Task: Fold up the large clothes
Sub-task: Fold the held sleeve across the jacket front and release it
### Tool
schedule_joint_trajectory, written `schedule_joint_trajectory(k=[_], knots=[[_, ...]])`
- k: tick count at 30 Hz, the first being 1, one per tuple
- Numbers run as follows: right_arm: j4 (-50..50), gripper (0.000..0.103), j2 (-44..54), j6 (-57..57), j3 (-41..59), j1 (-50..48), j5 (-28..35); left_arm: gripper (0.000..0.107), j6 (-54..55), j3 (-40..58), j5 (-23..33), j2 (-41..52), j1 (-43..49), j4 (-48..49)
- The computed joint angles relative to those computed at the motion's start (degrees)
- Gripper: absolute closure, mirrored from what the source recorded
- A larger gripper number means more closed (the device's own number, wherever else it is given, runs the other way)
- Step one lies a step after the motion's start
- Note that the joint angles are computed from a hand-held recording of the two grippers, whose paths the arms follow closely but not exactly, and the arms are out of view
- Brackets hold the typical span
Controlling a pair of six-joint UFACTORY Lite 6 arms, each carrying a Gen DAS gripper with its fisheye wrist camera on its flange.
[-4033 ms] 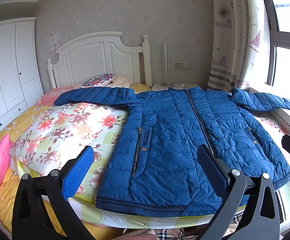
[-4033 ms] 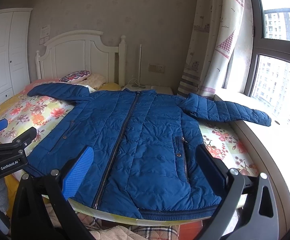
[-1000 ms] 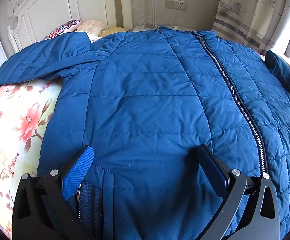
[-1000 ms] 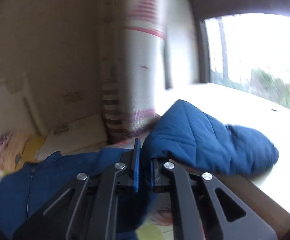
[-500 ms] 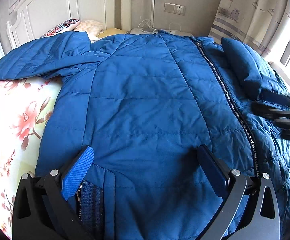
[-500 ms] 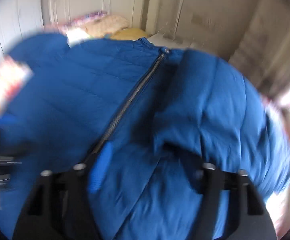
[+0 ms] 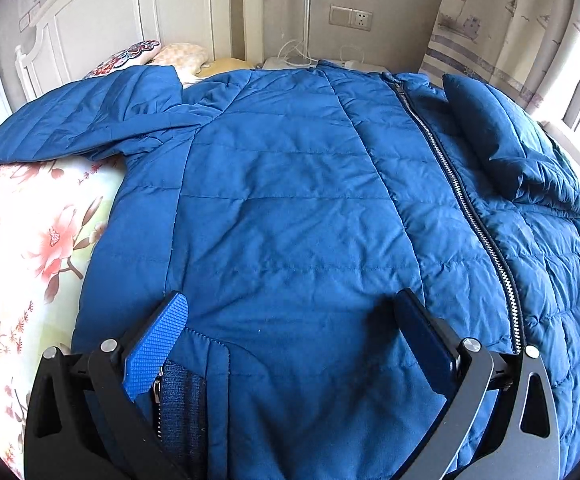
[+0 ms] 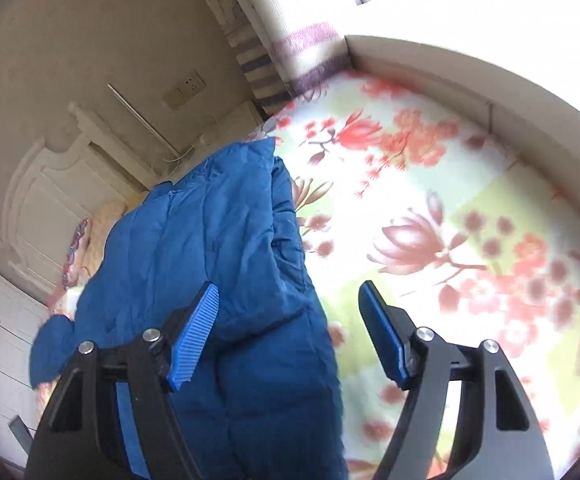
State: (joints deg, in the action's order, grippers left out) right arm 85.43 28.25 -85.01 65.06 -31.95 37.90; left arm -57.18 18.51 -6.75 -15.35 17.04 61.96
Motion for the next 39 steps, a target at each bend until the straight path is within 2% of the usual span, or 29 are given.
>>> schedule_joint_trajectory(k=[1,2,3,6,7,9,10,12,14,15,16,17,19,22,24,26,28,30,33,37,39], knots=[[1.8,0.061,-0.6,-2.9,-0.6,0.6,-0.4,0.008,0.0,-0.1,-0.1,-0.1,0.1,0.0],[4.9,0.069,-3.7,-6.8,-3.0,2.2,-3.1,0.008,0.7,-0.3,-0.2,-0.4,0.1,-0.8],[10.4,0.081,-5.8,-10.5,-5.1,5.4,-5.7,0.008,2.5,-0.6,-0.1,-0.8,0.0,-2.7],[22.5,0.085,-20.4,-20.2,-14.0,10.3,-5.6,0.008,6.4,-0.4,0.4,-0.6,-0.8,-7.5],[24.3,0.085,-23.6,-20.8,-14.5,13.6,-7.7,0.008,9.4,-0.3,0.7,-0.6,-1.2,-10.7],[27.0,0.085,-30.4,-21.9,-14.6,23.2,-13.7,0.008,9.9,-0.8,0.3,-1.2,-1.1,-11.0],[27.7,0.085,-32.9,-22.1,-13.9,29.2,-18.5,0.008,7.1,-1.1,-0.4,-1.8,-0.4,-8.1],[22.3,0.083,-32.5,-17.2,-8.9,41.0,-25.3,0.008,1.3,-1.4,-1.3,-2.4,0.5,-2.1],[10.3,0.066,-27.4,-5.8,-2.7,50.6,-25.5,0.008,-5.7,-1.5,-3.1,-2.8,2.4,5.6],[4.3,0.043,-25.7,-0.3,-0.6,54.9,-25.9,0.008,-8.7,-1.6,-4.1,-3.0,3.4,9.0],[-1.0,0.038,-24.8,4.5,0.6,59.5,-28.6,0.008,-10.6,-1.8,-5.3,-3.2,4.4,11.3],[-4.0,0.038,-25.1,7.2,0.5,62.4,-31.2,0.008,-12.8,-1.9,-6.9,-3.4,5.9,14.0],[-2.7,0.038,-27.2,5.4,-1.7,64.7,-32.0,0.008,-15.4,-1.8,-9.7,-3.3,8.3,17.5],[13.5,0.038,-34.7,-10.0,-10.2,61.8,-32.1,0.008,-16.8,-1.7,-12.9,-2.9,11.0,19.7],[23.9,0.038,-41.8,-18.4,-19.1,53.6,-27.7,0.008,-16.8,-1.6,-13.4,-2.7,11.5,20.0],[25.6,0.038,-50.6,-18.9,-29.2,45.1,-24.5,0.008,-16.2,-1.6,-13.4,-2.5,11.5,19.7],[22.2,0.038,-52.8,-17.6,-35.9,33.5,-16.4,0.008,-16.0,-1.8,-13.2,-2.9,11.2,19.6],[21.5,0.038,-52.0,-20.3,-39.6,25.5,-11.9,0.008,-15.4,-2.1,-13.2,-3.2,11.0,19.1],[24.7,0.038,-45.9,-27.4,-41.5,18.7,-8.2,0.008,-17.0,-2.3,-14.6,-3.6,12.1,20.6],[31.3,0.038,-35.6,-33.7,-39.8,15.2,-5.4,0.008,-18.4,-1.9,-16.3,-3.0,13.9,22.6],[33.9,0.038,-32.4,-35.7,-38.7,15.5,-7.0,0.008,-19.2,-2.0,-16.6,-3.4,14.2,23.8]])
